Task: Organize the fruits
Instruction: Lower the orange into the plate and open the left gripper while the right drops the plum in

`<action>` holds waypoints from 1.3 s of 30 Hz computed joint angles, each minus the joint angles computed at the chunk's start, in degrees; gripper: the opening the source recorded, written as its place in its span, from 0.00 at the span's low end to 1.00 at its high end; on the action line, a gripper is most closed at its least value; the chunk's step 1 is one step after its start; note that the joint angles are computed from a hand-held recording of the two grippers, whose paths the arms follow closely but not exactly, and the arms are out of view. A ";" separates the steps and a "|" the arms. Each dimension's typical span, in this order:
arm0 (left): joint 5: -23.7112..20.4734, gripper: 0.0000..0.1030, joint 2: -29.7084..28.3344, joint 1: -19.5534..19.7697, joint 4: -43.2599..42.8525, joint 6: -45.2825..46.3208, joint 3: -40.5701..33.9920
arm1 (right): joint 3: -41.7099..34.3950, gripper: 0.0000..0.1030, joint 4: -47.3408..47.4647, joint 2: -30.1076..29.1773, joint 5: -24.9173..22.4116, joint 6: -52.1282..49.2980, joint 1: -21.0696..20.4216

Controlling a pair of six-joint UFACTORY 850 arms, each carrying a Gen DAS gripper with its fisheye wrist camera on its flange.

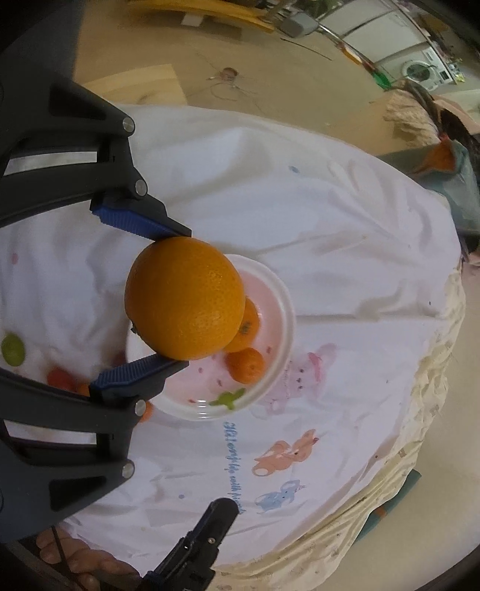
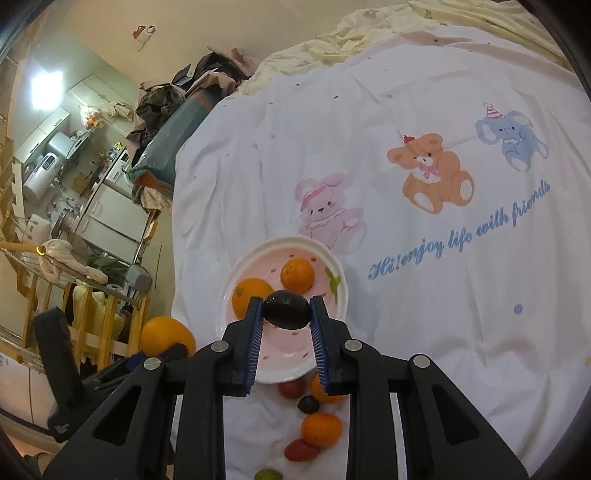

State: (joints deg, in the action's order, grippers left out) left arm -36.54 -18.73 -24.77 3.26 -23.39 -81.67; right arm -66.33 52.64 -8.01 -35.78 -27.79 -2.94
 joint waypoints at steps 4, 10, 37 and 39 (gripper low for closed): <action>-1.46 0.55 -2.57 0.37 0.23 1.73 -3.74 | -1.79 0.26 -0.51 -1.97 -0.13 0.11 -0.01; -2.95 0.55 -5.80 0.64 0.68 2.51 -7.96 | -5.34 0.26 0.45 -4.93 -1.24 -0.22 -0.09; -8.14 0.55 -23.54 1.87 -9.06 13.27 -26.82 | -10.92 0.26 -4.64 -16.24 -7.46 2.23 1.72; -8.46 0.55 -23.98 1.99 -9.99 14.73 -27.21 | -10.81 0.26 -5.56 -16.53 -7.84 2.71 2.06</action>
State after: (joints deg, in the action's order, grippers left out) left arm -44.99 -42.71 -22.78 -6.73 -8.66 -108.88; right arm -77.14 47.09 -24.54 -43.62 -25.08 -0.88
